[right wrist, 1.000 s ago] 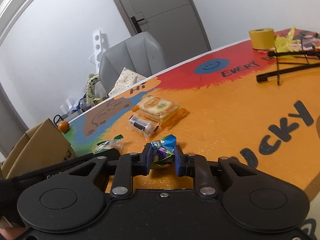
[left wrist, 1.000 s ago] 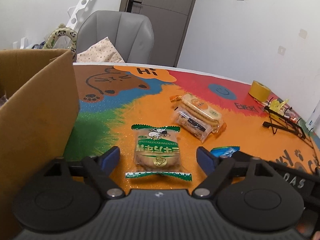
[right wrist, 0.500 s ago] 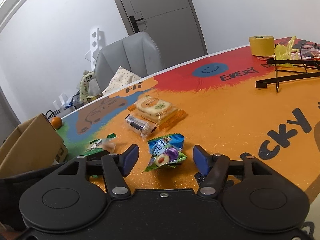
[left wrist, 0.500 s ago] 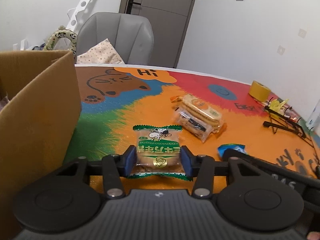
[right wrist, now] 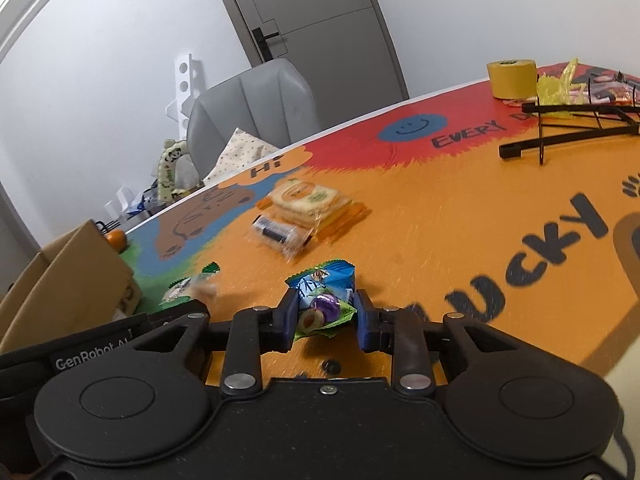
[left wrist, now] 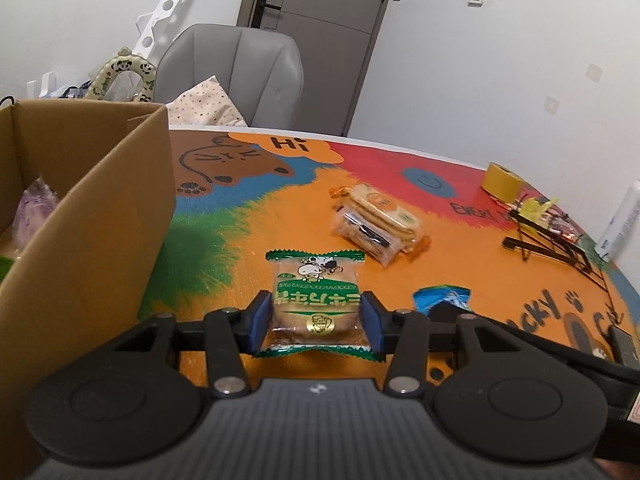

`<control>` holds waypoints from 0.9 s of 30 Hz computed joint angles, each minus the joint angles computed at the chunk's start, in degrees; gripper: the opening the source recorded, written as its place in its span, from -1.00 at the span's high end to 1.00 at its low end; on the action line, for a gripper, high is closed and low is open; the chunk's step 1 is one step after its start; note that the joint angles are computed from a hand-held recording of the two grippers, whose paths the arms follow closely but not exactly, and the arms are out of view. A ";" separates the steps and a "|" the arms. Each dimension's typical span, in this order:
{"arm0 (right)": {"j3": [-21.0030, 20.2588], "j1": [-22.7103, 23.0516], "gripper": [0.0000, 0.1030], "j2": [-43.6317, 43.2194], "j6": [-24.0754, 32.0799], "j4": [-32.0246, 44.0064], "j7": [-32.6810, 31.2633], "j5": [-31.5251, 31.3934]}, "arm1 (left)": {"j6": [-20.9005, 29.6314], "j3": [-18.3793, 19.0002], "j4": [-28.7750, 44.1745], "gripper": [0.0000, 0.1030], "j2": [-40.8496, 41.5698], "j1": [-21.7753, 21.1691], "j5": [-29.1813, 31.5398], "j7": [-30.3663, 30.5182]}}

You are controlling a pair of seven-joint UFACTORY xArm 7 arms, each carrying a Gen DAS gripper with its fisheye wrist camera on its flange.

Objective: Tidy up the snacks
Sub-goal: 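Carry the green packet and blue candy over the cardboard box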

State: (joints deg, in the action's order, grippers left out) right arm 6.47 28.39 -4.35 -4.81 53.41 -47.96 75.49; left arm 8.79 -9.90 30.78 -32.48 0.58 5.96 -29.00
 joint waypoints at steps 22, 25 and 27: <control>2.83 2.67 0.48 -10.17 -2.81 -1.24 -13.54 15.95 | 4.27 5.58 -4.08 0.09 -16.93 -3.91 -4.14 5.85; 5.17 1.51 0.48 -10.47 -3.53 -1.03 -12.30 14.47 | 4.59 6.40 -4.32 0.09 -18.67 -3.16 -4.51 7.28; 5.68 1.72 0.48 -10.53 -3.72 -0.60 -12.33 14.40 | 4.90 7.17 -4.57 0.09 -20.03 -2.88 -4.89 8.25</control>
State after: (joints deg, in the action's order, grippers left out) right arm 12.16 30.11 -14.88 -8.54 52.81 -60.29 89.90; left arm 13.70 -2.73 26.21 -52.52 -2.30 1.06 -20.74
